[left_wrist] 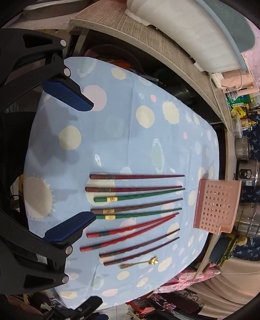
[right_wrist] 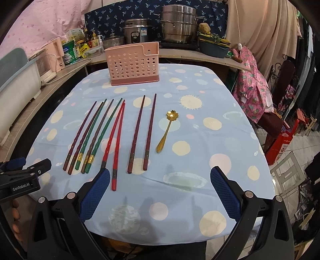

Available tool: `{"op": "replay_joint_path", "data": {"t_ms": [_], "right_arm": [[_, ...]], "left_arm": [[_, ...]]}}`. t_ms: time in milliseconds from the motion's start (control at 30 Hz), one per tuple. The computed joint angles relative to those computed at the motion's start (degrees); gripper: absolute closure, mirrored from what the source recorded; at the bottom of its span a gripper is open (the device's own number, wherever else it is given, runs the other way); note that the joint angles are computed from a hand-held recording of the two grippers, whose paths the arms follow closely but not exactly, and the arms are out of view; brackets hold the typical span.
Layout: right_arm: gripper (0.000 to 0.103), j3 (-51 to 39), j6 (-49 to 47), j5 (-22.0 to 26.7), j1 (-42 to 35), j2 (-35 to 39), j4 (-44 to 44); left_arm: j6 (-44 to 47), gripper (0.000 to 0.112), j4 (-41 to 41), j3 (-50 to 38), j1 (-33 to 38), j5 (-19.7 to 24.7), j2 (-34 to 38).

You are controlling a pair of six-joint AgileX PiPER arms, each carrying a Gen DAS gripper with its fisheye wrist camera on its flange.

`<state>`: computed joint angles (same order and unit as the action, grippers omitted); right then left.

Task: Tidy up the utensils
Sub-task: 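Grasp the gold spoon with the right tool while the left tool grasps a dark red chopstick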

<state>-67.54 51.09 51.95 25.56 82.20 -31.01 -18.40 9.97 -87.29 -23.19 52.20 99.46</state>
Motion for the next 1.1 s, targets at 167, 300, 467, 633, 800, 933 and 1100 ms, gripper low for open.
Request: {"op": "replay_joint_path", "data": {"t_ms": [167, 300, 467, 633, 800, 933, 1100], "right_arm": [[0.007, -0.5, -1.1, -1.3, -1.6, 1.8, 0.8], [0.007, -1.3, -2.0, -2.6, -2.9, 3.8, 0.3], [0.007, -3.3, -3.2, -3.6, -4.8, 6.9, 0.1], [0.007, -4.9, -4.5, -5.7, -7.2, 9.4, 1.4], [0.014, -6.7, -5.7, -6.9, -8.5, 12.5, 1.9], [0.024, -7.9, -7.0, -7.8, -9.7, 14.9, 3.1], [0.040, -9.1, -8.8, -8.8, -11.4, 17.2, 5.9]], "left_arm": [[0.9, 0.023, -0.2, -1.4, 1.2, -0.7, 3.5], [2.1, 0.036, -1.5, -4.0, 2.1, -0.3, 7.0], [3.9, 0.043, -3.1, -6.2, 2.8, 0.3, 10.0], [4.5, 0.043, -3.0, -6.4, 2.7, 0.2, 11.2], [4.7, 0.047, -3.6, -6.7, 2.9, -0.3, 11.7], [5.6, 0.055, -4.7, -6.9, 2.9, -0.5, 11.7], [5.9, 0.064, -5.3, -7.6, 3.1, -0.3, 12.0]]}}
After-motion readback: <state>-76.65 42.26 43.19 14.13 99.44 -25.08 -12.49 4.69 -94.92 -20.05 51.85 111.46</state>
